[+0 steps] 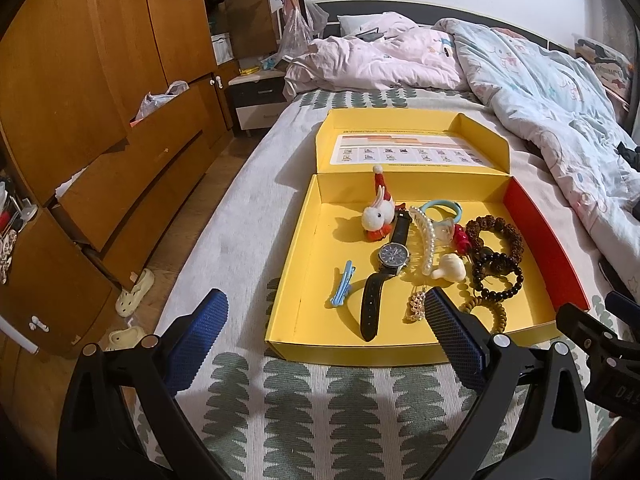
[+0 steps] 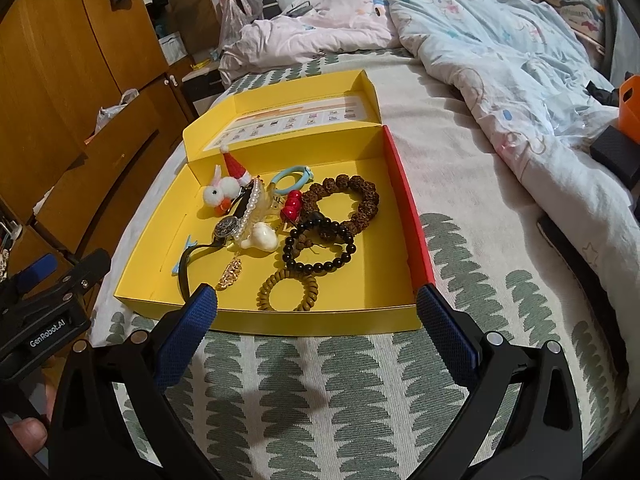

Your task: Organize jewelry

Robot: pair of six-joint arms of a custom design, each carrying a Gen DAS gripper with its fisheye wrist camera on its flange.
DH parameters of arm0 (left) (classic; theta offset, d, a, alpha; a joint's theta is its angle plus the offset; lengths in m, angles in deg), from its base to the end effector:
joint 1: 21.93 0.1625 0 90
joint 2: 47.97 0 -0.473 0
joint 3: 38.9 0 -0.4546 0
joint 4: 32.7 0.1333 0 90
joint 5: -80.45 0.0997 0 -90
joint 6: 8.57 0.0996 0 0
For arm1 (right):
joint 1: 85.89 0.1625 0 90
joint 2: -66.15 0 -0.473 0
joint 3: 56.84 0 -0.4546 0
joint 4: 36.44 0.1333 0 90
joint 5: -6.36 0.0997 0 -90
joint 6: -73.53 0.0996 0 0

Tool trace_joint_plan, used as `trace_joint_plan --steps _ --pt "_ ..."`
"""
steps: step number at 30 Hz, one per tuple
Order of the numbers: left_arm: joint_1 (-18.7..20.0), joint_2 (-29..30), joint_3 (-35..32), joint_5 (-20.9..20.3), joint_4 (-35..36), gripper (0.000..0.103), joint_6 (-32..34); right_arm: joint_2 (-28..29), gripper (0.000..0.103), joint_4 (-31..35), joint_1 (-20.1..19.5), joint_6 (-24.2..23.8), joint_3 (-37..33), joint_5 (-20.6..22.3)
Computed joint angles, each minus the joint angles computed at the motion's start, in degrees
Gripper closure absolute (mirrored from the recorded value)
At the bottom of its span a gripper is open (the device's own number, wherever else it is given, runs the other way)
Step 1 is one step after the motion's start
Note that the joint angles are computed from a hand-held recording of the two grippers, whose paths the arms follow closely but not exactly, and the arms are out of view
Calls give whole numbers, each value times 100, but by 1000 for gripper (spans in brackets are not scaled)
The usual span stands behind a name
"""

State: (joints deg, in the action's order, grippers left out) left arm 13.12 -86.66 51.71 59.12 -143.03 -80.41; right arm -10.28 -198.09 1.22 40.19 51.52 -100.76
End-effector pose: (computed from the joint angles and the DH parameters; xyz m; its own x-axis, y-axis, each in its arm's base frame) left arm -0.4559 -0.5960 0.0173 -0.6032 -0.2847 -0.7450 0.3984 0.7017 -0.5907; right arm 0.0719 -0.6387 0.3724 -0.8108 -0.2250 0.5404 -0.4870 0.7715 -0.4094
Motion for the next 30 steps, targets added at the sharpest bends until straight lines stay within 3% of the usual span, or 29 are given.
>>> trace_joint_plan --steps 18,30 --pt "-11 34 -52 18 183 6 -99 20 3 -204 29 -100 35 19" --pt "8 37 -111 -83 307 6 -163 29 3 -551 1 -624 121 285"
